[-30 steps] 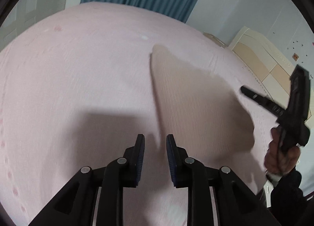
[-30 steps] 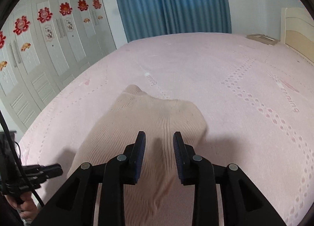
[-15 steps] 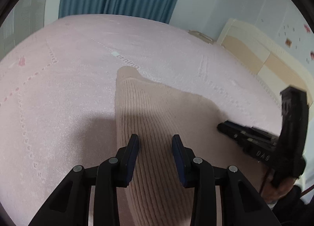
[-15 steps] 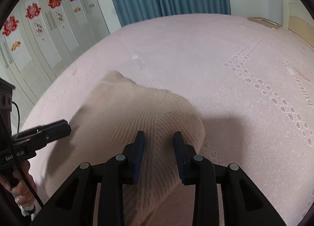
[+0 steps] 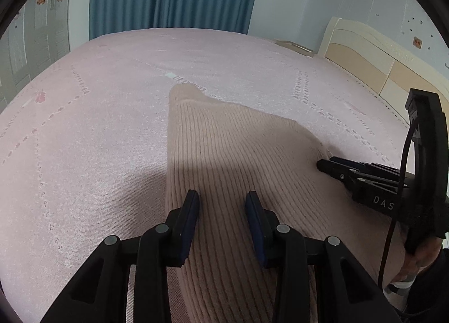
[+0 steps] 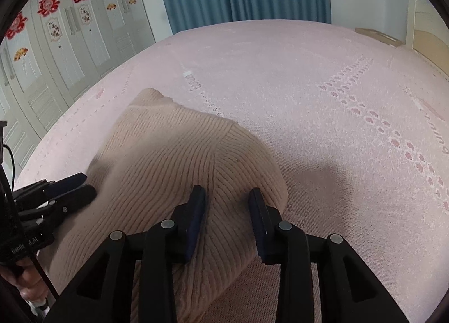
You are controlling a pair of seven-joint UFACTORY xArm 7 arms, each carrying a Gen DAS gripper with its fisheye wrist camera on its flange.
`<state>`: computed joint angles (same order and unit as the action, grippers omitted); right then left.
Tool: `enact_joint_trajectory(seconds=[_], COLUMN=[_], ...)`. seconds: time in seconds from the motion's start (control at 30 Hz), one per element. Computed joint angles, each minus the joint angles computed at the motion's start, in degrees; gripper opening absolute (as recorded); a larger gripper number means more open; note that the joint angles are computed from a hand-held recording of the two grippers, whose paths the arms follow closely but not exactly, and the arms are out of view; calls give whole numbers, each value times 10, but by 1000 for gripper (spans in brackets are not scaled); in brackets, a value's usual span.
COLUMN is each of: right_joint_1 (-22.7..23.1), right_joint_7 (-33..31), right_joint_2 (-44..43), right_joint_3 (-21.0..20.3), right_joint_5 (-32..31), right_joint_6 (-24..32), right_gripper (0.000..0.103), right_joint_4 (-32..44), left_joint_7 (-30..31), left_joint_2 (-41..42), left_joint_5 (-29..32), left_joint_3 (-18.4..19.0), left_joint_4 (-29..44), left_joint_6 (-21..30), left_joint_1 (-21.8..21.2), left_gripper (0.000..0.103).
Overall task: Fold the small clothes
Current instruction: 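Press the folded sweater flat with both grippers open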
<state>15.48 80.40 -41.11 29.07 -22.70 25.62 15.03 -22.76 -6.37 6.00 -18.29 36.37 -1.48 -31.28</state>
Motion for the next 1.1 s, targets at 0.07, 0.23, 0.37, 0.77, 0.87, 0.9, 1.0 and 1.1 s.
enact_joint_trajectory(seconds=[0.07,0.23,0.37,0.77,0.87,0.9,1.0,1.1], right_joint_1=[5,15,23,93,83,82,80,101], right_joint_7=[-2,5,0,29,30,28,62,66], right_joint_2=[2,-4,-6,-67,-19,2,34,29], right_joint_3=[-6,-10,-19,41,80,82,82,59], right_joint_5=[7,20,26,56,23,15,10,11], right_joint_6=[9,20,26,129,122,111,90,83], right_gripper=[31,32,32,37,39,39,39,39], right_joint_4=[4,4,6,60,95,100,93,83], left_joint_7=[-5,-25,-11,106,118,122,126,137], left_joint_2=[-5,-27,-41,-162,-175,-175,-174,-170], left_joint_5=[-3,2,-22,-195,-222,-228,-234,-237], left_joint_3=[-1,-11,10,134,146,148,140,138], left_joint_4=[-2,-12,-18,-113,-127,-128,-126,-118], left_joint_6=[4,19,32,58,62,63,71,63], left_joint_1=[0,5,-21,-176,-190,-193,-184,-180], left_gripper=[33,33,34,34,34,34,34,33])
